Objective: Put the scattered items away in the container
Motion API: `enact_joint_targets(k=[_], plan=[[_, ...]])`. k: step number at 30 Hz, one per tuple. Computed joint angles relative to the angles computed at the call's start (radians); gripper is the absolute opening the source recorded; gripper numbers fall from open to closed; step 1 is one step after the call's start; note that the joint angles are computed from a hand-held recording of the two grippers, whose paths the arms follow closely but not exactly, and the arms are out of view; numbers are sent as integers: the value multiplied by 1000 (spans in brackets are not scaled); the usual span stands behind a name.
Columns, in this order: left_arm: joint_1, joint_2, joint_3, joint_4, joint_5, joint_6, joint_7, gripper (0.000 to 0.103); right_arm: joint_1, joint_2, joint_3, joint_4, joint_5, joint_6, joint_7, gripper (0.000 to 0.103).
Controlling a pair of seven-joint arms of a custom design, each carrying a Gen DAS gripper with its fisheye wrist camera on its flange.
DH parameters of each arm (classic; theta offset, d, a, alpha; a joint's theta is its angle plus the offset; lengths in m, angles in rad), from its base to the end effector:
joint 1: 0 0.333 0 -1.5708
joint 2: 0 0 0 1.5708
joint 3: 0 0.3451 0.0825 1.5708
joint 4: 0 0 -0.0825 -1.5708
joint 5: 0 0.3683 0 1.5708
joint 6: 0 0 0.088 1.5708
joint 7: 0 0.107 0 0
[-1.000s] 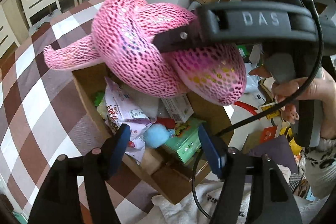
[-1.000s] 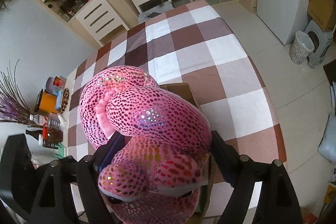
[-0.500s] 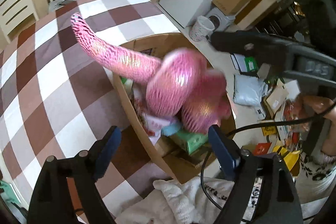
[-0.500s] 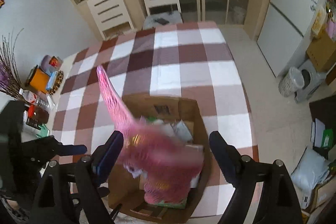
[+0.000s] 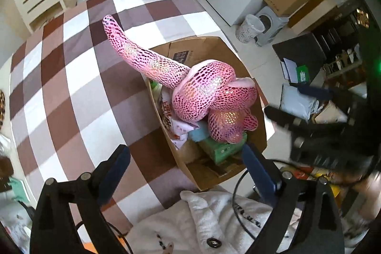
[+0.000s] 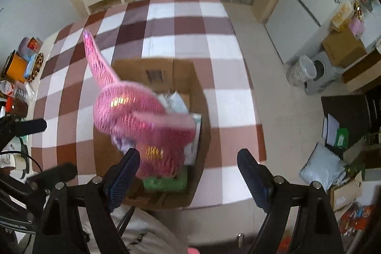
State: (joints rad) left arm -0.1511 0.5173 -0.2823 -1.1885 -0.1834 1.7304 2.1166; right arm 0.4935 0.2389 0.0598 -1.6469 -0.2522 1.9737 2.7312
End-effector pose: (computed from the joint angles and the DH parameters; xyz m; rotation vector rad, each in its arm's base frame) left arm 0.6550 -0.2635 0.5336 0.9453 -2.7805 0.3974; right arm 0.5507 0.3171 0.5162 -1.5143 2.6133 -0.3266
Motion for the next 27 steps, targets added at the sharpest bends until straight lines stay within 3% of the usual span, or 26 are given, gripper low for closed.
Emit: enact_joint_targets(k=[9,27], plan=[[-22,-44,21,-69,67,11,-77,97,38,41,2,68,-27,-101,18,86],[-19,-110,28,-179,104,76,-154,97,35,38,4,13,24,-32,-34,86]])
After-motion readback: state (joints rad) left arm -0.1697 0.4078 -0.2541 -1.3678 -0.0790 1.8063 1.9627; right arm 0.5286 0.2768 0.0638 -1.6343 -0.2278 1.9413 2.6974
